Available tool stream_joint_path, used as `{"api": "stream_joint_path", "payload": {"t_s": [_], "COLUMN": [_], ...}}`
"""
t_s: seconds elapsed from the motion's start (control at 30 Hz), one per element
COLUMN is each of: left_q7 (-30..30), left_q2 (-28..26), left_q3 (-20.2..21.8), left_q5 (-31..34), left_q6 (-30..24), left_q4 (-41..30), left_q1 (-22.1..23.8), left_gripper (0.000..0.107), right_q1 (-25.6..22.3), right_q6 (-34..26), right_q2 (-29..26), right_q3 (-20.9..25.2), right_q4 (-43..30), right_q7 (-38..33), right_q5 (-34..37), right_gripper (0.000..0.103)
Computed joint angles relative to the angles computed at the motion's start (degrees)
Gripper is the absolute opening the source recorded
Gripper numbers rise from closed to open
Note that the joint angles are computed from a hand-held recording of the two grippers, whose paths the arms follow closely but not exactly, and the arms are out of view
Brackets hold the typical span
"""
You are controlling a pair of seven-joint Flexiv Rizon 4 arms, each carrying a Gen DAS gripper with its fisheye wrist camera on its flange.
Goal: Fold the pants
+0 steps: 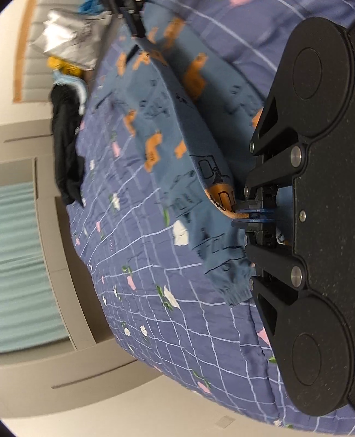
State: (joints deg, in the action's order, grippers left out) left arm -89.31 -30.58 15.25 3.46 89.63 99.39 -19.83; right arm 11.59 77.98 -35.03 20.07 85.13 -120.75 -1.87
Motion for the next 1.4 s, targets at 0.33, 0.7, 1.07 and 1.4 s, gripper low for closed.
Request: {"api": "stream_joint_path", "payload": {"t_s": [0.33, 0.7, 1.07, 1.4], "left_q7": [-0.8, -5.1, -5.7, 1.7], "left_q2": [0.8, 0.2, 2.1, -3.6], "left_q3": [4.5, 4.1, -5.9, -18.0], "left_q5": [4.6, 4.6, 0.6, -6.9], "left_q6": [-0.1, -3.3, -1.3, 2.0], "left_q4": [1.4, 1.4, 2.4, -4.2], "left_q1": [-3.2, -3.3, 0.3, 3.3], "left_gripper": [0.003, 0.015, 0.098, 0.102], "right_q1": [0.6, 3.1, -1.2, 5.4], "right_q6": [2.5, 7.2, 11.8, 19.6], "right_q2": [2.5, 2.8, 4.6, 9.7], "right_q3": [-0.7, -4.3, -1.3, -15.5], "right_q4": [6.0, 11.2, 15.4, 23.7], "right_q7": [1.8, 7.1, 12.5, 24.7], "right_q5": [-1.4, -5.9, -4.8, -7.9], "right_gripper": [0.002, 0.003, 0.075, 0.103]}}
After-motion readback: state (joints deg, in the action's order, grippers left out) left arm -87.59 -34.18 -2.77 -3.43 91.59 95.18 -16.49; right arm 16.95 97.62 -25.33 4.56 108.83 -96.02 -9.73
